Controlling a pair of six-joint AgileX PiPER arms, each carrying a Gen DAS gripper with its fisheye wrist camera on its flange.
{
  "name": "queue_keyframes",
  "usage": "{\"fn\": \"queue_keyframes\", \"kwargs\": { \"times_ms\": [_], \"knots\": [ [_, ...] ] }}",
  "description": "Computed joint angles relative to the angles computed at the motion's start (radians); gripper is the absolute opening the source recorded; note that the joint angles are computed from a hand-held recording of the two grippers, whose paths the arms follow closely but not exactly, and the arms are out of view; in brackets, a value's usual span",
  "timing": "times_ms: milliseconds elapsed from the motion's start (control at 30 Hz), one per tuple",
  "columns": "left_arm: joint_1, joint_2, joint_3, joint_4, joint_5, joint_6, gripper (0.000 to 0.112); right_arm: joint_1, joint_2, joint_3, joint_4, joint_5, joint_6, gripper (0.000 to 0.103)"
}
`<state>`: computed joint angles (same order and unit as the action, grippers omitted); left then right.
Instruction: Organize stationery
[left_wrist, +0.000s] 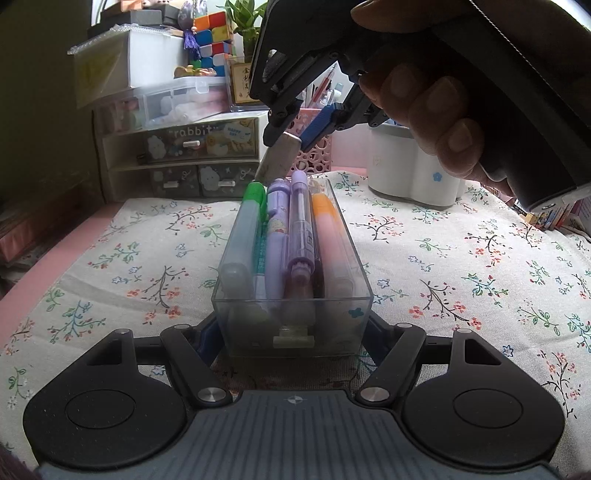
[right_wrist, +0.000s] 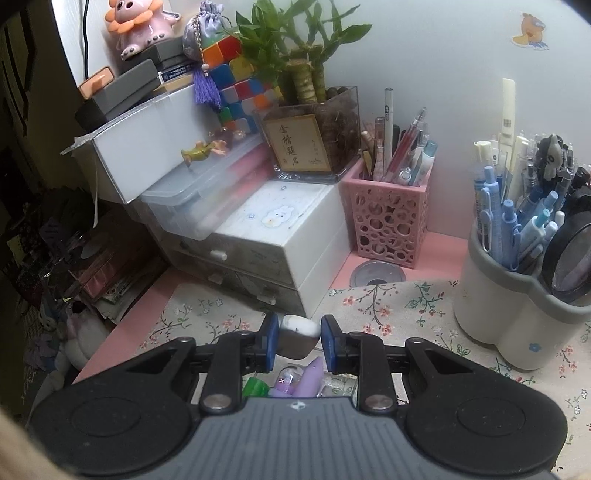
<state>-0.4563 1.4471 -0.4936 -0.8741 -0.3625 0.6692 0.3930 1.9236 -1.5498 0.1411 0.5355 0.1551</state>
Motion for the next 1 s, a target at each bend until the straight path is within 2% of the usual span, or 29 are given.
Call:
{"fn": "queue_keyframes", "kwargs": {
  "times_ms": [233,467,700,1000],
  "knots": [
    [-0.001,0.000,0.000,-0.002,-0.001,0.001,0.072,0.014,0.014,-0.010,-0.045,0.014,0.033,0.026],
    [0.007,0.003,-0.006,0.009,0.005,-0.003,0.072,-0.030,-0.084,0.126,0.077,-0.065,-0.058,0.027],
    [0.008,0.003,-0.005,0.011,0.005,-0.004,0.072,-0.099,-0.239,0.356,0.216,-0.148,-0.136,0.032],
    [0.008,0.003,-0.005,0.012,0.005,-0.004,0.072,-0.161,-0.318,0.530,0.445,-0.186,-0.298,0.032]
  ]
}}
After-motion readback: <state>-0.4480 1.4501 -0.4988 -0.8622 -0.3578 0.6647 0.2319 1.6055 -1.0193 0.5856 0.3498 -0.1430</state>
